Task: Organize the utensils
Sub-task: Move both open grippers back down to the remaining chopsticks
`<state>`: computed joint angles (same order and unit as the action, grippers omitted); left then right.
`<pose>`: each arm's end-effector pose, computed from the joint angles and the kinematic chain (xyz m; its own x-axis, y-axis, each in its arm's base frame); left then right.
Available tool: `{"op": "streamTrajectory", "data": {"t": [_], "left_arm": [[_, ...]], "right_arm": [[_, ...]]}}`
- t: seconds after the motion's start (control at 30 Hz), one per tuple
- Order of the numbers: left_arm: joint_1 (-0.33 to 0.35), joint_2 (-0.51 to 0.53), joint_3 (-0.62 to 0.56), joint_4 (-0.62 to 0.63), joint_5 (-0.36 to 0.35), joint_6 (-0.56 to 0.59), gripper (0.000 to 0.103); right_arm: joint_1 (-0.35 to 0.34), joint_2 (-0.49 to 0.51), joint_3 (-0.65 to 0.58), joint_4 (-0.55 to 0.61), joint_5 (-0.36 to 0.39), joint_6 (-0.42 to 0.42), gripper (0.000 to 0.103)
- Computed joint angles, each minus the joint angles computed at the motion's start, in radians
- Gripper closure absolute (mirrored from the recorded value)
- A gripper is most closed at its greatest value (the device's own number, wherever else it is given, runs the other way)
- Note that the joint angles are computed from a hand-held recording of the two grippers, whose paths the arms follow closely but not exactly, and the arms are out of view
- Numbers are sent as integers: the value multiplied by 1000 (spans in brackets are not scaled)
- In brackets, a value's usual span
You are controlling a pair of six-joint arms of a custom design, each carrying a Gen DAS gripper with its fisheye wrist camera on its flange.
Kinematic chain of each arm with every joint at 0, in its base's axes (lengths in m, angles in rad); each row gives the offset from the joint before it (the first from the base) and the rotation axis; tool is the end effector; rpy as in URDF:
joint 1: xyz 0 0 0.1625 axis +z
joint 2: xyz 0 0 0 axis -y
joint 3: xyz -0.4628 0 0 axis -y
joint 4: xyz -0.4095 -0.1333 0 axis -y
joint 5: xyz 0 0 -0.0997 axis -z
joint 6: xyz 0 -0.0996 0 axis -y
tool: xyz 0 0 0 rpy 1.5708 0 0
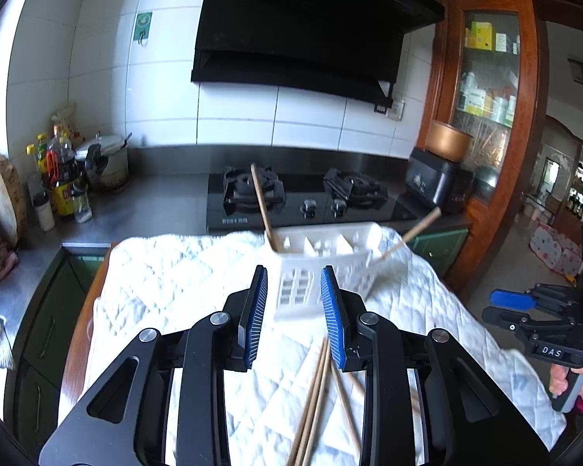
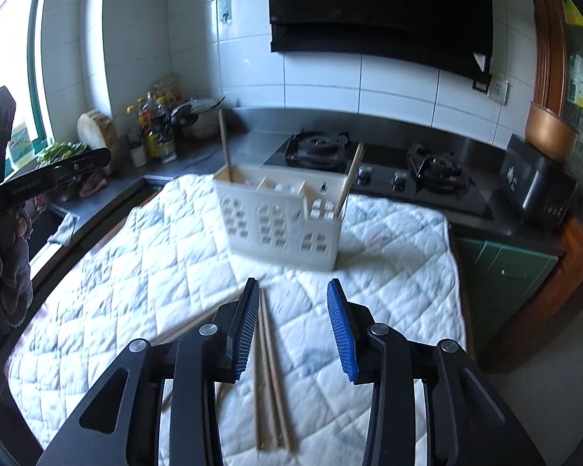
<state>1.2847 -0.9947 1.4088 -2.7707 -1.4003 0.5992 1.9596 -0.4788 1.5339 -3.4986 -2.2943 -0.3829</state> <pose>-0.0723 -0.7781 0.3870 -0.6962 0.5170 -0.4980 0.7170 0.4680 -0.5165 0.3406 -0.6537 0.0479 -0.7306 -0.0504 0.6809 -0.5570 0.6209 -0.5516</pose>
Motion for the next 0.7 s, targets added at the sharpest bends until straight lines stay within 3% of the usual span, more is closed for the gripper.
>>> {"op": "streamTrajectory", "data": {"t": [0.2, 0.47, 0.53, 0.7], "left_arm": [[58, -56, 117, 23, 13, 21, 74], [112, -38, 158, 127, 66, 80, 75], [116, -27, 161, 138, 81, 105, 84], [122, 9, 134, 175, 117, 112, 90]], "right_arm": [[-2, 32, 96, -98, -1, 12, 67], [-28, 48, 156, -125, 6, 70, 67], [-35, 50, 161, -114, 7, 82, 67], [-53, 49, 167, -106, 10, 92, 67]]}}
